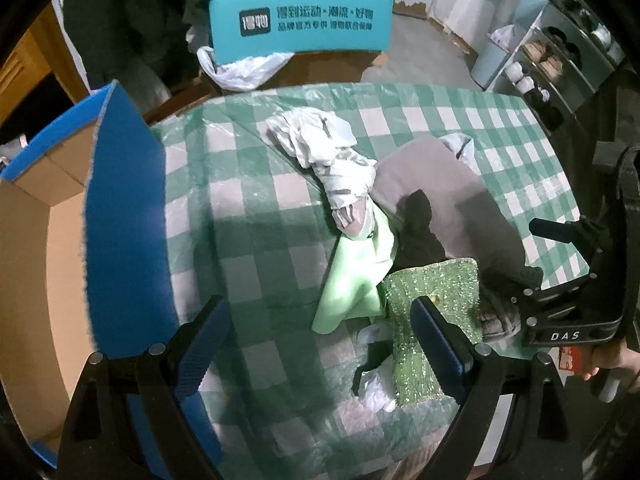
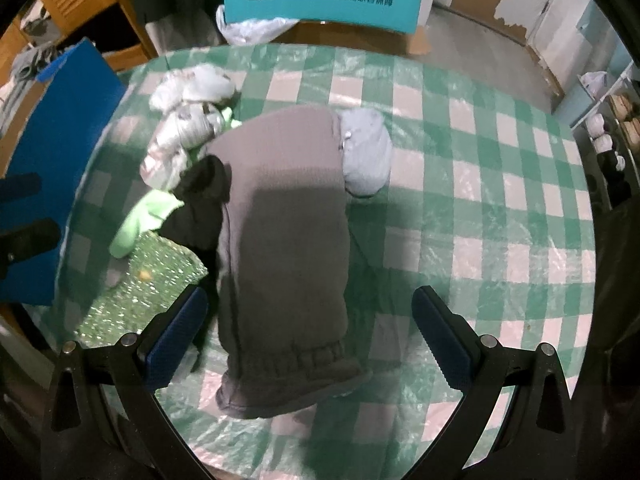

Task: Organize soft objects
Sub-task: 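Lower the right gripper onto the grey sweatpants and grasp them, then grasp the white sock bundle with the left gripper while the right gripper holds the sweatpants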

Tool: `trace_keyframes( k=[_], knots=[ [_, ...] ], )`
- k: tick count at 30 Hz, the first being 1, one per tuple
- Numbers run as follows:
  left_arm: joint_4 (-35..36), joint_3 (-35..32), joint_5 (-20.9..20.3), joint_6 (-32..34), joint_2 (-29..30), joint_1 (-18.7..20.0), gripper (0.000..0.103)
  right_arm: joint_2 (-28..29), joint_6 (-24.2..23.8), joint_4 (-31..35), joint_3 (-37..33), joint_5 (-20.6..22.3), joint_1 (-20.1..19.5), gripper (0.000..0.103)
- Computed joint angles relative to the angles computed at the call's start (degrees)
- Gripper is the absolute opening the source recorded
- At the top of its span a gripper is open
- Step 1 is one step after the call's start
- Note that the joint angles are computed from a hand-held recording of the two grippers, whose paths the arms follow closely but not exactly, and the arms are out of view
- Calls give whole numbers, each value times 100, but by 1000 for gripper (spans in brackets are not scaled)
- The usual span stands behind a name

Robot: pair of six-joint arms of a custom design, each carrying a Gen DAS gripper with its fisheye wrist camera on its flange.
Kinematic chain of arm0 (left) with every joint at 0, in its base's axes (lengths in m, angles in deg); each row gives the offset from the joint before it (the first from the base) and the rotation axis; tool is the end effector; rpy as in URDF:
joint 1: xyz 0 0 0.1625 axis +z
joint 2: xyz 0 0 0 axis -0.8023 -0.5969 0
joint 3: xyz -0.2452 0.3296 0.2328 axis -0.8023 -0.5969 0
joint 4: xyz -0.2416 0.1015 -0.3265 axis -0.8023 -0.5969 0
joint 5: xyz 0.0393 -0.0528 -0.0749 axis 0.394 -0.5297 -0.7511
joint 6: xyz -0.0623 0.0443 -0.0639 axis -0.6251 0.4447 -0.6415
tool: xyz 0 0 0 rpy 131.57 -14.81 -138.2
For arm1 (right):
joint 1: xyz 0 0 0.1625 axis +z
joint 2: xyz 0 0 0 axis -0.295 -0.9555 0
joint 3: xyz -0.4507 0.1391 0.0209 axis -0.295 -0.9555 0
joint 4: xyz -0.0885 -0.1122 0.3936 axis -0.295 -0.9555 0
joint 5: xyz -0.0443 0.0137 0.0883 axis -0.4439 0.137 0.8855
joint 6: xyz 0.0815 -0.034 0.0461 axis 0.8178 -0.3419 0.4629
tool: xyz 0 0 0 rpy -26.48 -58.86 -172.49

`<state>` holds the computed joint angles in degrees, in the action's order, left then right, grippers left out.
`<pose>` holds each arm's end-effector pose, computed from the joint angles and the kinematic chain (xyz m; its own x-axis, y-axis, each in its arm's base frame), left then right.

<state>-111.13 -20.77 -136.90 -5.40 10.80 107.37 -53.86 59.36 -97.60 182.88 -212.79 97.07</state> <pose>-0.3277 -0.7614 -0.0714 -0.6294 0.6141 -0.4762 0.6043 0.7720 0.1969 -0.0444 -0.6633 0.2514 -0.7349 0.1625 0.6584 -0.0826 0.9422 -0.3247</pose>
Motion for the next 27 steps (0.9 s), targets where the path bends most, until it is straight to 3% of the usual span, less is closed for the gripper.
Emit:
trace_keyframes(
  k=[6, 8, 12, 16, 27],
  knots=[
    [205, -197, 51, -73, 151, 49, 93, 172, -98, 149, -122, -101, -41, 101],
    [256, -272, 32, -103, 192, 71, 93, 192, -150, 228, -141, -50, -61, 90],
    [357, -460, 5, -198, 296, 113, 93, 143, -8, 600, -203, 224, -113, 56],
    [475, -706, -68, -314, 423, 154, 93, 82, -12, 535, -193, 297, -79, 34],
    [753, -1301, 21, -495, 776, 130, 93, -114, -342, -163, -96, 385, 58, 25]
  ],
)
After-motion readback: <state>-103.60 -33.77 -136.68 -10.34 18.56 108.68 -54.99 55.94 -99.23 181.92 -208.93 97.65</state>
